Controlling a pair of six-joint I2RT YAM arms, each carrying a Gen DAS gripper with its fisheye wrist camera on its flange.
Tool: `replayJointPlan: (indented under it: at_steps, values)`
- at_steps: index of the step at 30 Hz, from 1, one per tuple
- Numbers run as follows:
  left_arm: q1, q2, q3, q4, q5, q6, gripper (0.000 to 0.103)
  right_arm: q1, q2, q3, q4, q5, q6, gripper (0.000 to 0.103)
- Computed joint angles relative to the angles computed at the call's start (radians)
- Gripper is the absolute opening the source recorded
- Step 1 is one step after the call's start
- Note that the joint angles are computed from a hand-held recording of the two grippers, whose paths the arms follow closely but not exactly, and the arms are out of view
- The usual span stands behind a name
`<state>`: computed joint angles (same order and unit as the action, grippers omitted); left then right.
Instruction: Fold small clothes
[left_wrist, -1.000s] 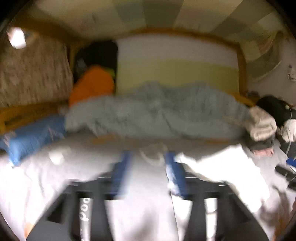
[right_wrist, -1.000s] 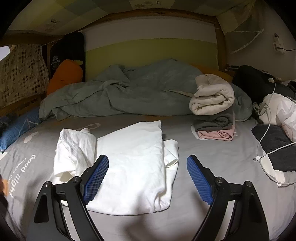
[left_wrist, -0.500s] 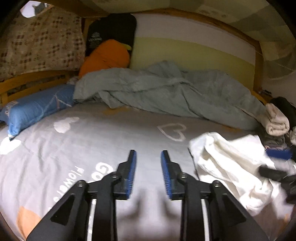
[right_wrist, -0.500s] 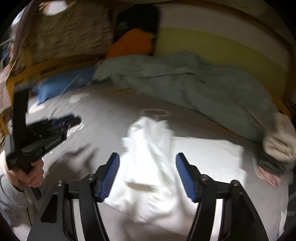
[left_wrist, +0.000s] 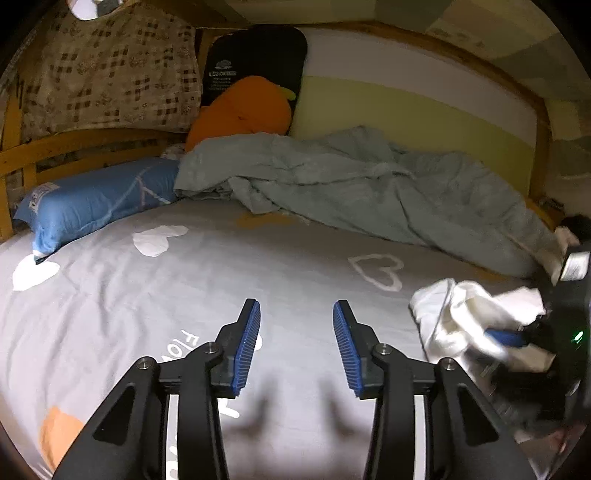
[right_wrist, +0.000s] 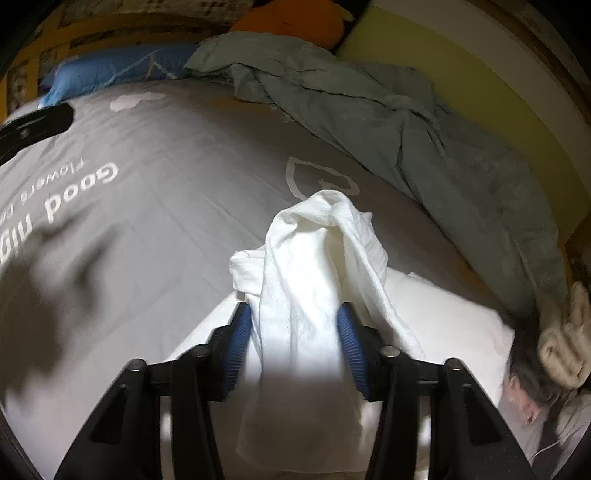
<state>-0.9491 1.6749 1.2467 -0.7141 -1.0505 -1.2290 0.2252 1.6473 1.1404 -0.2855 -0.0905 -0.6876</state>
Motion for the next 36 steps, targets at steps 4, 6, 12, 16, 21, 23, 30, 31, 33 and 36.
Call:
replayJointPlan:
  at_steps: [4,6,12,16,21,23,30,31,33,36]
  values:
    - [0.002,-0.004,-0.03,0.115,0.057,0.1,0.04,-0.051,-0.01,0.032,0.012,-0.018,0.066,0.011]
    - [-0.007,0.009,-0.027,0.167,0.075,0.163,0.04,-0.108,0.018,0.105,-0.047,-0.069,0.131,0.011]
    - [-0.024,0.078,0.011,0.286,0.183,0.307,0.04,-0.237,0.207,0.358,-0.21,-0.125,0.248,0.012]
    - [-0.026,0.126,0.039,0.339,0.27,0.352,0.04,-0.305,0.272,0.432,-0.269,-0.198,0.307,0.017]
    - [-0.029,0.152,0.028,0.456,0.391,0.418,0.041,-0.371,0.277,0.452,-0.32,-0.307,0.322,0.068]
    - [-0.039,0.176,0.059,0.448,0.398,0.453,0.041,-0.381,0.28,0.461,-0.323,-0.332,0.341,0.068]
    - [-0.033,0.233,0.11,0.443,0.481,0.46,0.032,-0.437,0.397,0.622,-0.572,-0.472,0.24,0.069]
    - [-0.031,0.234,0.106,0.45,0.496,0.457,0.025,-0.429,0.405,0.619,-0.57,-0.461,0.235,0.069]
    - [-0.035,0.247,0.123,0.416,0.466,0.432,0.008,-0.41,0.388,0.565,-0.486,-0.427,0.25,0.032]
    - [-0.028,0.215,0.077,0.459,0.473,0.394,0.006,-0.402,0.375,0.539,-0.439,-0.471,0.273,0.012]
